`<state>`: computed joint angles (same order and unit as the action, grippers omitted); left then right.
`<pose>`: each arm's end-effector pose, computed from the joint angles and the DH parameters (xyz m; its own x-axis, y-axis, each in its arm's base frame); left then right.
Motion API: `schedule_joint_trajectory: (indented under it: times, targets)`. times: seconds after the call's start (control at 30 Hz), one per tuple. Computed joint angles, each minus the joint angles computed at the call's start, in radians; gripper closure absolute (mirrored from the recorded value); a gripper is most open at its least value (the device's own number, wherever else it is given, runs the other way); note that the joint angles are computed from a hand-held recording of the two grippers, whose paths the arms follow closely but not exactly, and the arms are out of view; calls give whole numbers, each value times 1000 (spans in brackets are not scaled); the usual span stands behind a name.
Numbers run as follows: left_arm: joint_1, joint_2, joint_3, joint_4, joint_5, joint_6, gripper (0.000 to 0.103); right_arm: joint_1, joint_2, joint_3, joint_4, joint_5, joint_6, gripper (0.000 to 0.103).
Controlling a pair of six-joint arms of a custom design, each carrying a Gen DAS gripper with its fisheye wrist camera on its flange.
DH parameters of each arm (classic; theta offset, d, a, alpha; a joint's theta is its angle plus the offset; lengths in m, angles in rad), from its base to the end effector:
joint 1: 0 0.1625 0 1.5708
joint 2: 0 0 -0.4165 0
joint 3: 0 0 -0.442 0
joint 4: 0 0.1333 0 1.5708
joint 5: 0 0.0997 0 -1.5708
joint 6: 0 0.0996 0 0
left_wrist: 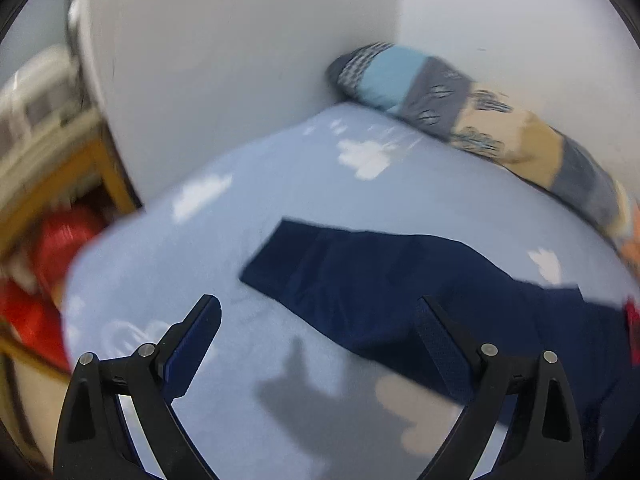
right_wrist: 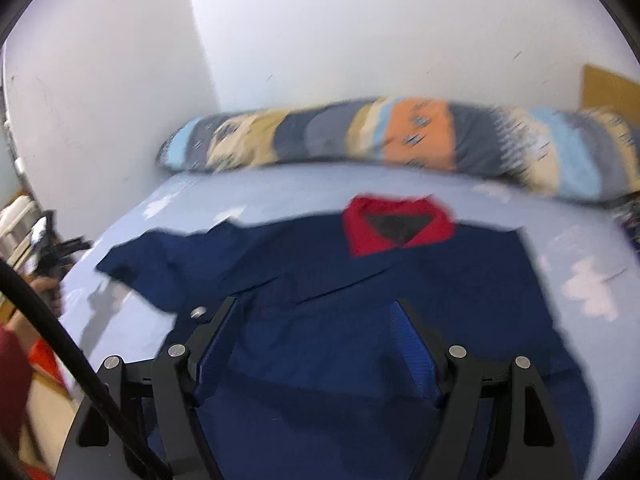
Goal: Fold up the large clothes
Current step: 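Move the left gripper to the other sleeve cuff and grasp it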
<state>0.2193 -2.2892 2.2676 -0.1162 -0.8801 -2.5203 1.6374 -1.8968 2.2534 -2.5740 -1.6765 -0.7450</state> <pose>-0.0601 -0.2150 0.3763 -0.4425 -0.7408 -0.5054 0.1519 0.4935 -0.8564 0.1505 -0.4109 0.3838 -0.6965 -0.5419 0.4704 -0.7146 0.5835 -0.3858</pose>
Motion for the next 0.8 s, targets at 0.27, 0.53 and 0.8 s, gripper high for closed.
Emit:
schedule_joint_trajectory:
  times: [0.27, 0.53, 0.8]
  targets:
    - [-362, 116, -93, 93, -227, -38, 6, 26, -177, -95, 27, 36, -140, 23]
    - [-543, 224, -122, 27, -247, -77, 6, 11, -250, -102, -126, -72, -420, 32]
    - [-718, 281, -131, 33, -350, -38, 6, -134, -348, -108, -210, 16, -471, 32]
